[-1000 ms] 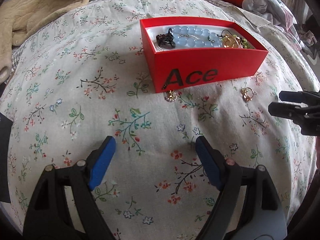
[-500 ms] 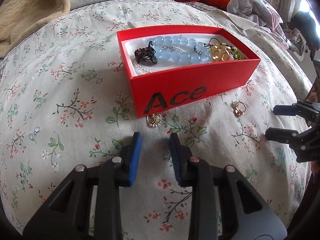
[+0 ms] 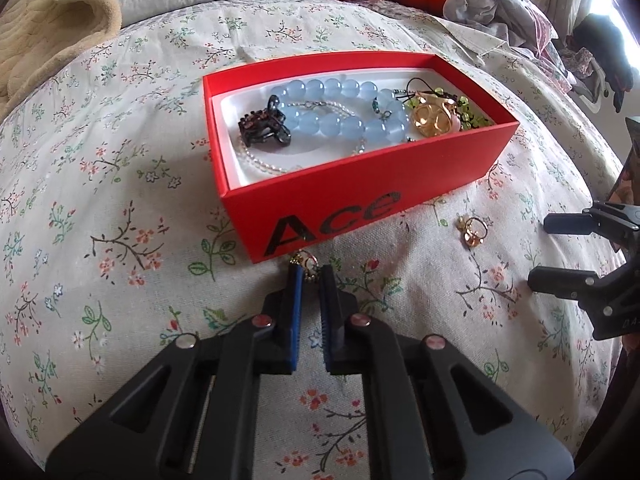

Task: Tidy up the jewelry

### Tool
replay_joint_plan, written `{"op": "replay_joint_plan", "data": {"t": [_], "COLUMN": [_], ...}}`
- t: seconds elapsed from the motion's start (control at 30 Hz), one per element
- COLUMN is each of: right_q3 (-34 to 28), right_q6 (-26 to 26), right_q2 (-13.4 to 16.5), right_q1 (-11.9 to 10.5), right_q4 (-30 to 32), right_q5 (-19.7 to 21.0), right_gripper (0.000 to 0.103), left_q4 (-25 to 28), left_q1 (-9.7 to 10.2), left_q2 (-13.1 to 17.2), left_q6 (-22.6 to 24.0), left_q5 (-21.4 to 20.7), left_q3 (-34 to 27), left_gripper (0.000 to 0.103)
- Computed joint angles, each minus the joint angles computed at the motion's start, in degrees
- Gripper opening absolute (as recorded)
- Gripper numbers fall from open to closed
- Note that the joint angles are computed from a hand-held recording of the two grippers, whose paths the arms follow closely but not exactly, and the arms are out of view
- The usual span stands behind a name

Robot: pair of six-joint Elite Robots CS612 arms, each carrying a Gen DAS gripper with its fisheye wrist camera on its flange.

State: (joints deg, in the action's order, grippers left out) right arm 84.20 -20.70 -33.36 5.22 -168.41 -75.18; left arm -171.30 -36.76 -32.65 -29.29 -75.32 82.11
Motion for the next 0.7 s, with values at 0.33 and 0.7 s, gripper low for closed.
{"op": "replay_joint_plan", "data": {"t": [0.33,0.7], "right_q3": [-0.19,-0.61], "right_q6": [0.32,0.73], "right_q2": [0.14,0.49], "right_q1": [0.33,1.12], "right_q4": [-0.20,-0.48], "right_q5": [-0.30,-0.90], "right_gripper": [0.079,0.082], "left_q4": [-0.58,-1.44], "left_q1": [-0.39,0.02], "left_q2": [-1.39,-1.82], "left_q6": [2.47,-1.94], "left_q5": [-4.20,-0.12], "left_q3": [2.25,3.12], "left_gripper": [0.003,0.039]}}
